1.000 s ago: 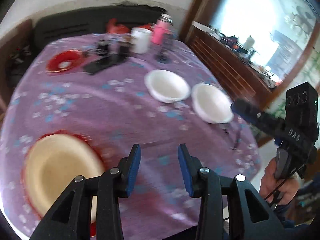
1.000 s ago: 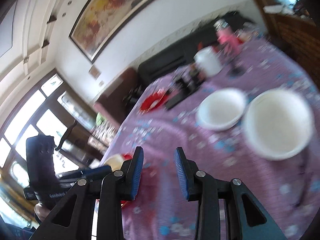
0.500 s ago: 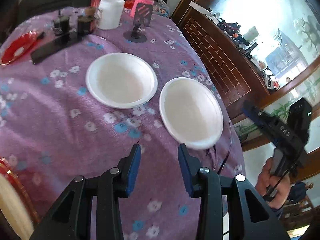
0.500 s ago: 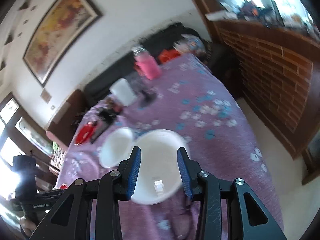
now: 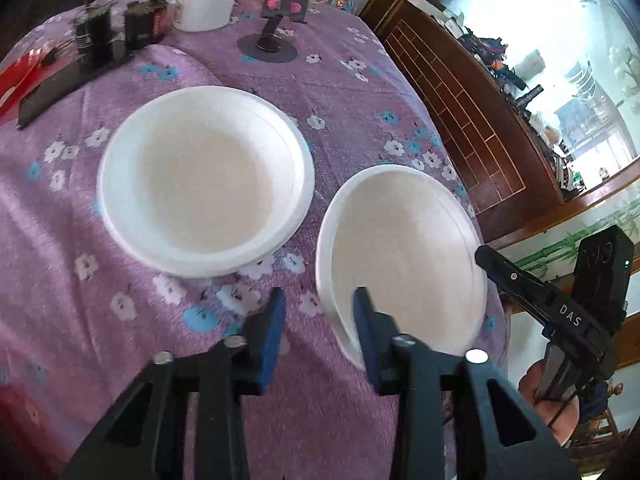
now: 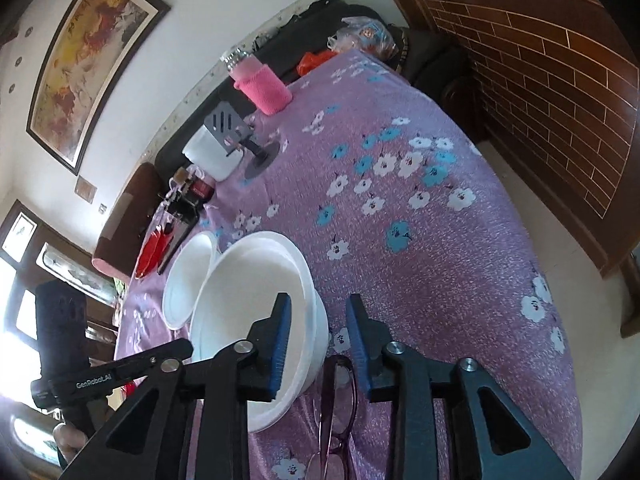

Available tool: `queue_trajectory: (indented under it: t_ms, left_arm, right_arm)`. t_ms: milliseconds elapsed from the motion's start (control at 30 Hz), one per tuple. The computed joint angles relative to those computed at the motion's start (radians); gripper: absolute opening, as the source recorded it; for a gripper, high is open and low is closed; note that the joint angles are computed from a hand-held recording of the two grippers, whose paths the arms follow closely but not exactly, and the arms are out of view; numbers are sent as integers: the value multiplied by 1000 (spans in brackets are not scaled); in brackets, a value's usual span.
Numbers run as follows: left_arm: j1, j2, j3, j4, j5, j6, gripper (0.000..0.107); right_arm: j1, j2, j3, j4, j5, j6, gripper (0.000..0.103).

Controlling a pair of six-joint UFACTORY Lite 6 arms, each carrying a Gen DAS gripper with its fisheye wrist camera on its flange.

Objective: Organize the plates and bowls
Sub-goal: 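Move both grippers to the large white bowl and grasp its rim, then carry the large white bowl and lower it into the cream bowl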

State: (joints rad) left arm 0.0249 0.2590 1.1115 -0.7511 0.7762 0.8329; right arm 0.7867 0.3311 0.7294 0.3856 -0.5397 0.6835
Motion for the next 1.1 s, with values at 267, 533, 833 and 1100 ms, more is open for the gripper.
queue_trajectory:
  t_ms: [267, 533, 833, 1100]
  left_arm:
    - [-46, -14, 47, -3, -60, -16, 8]
    - [58, -137, 82, -44, 43, 26, 8]
    - [338, -388, -37, -16, 255, 197, 9]
    - [638, -516, -313, 106, 312, 501, 17]
  right_arm:
    - [-1, 44, 94, 55, 55, -85, 12]
    - [90, -89, 154, 449, 80, -507, 12]
    - [347, -98, 260, 812, -23, -833, 12]
    - [530, 171, 373, 733, -39, -576, 13]
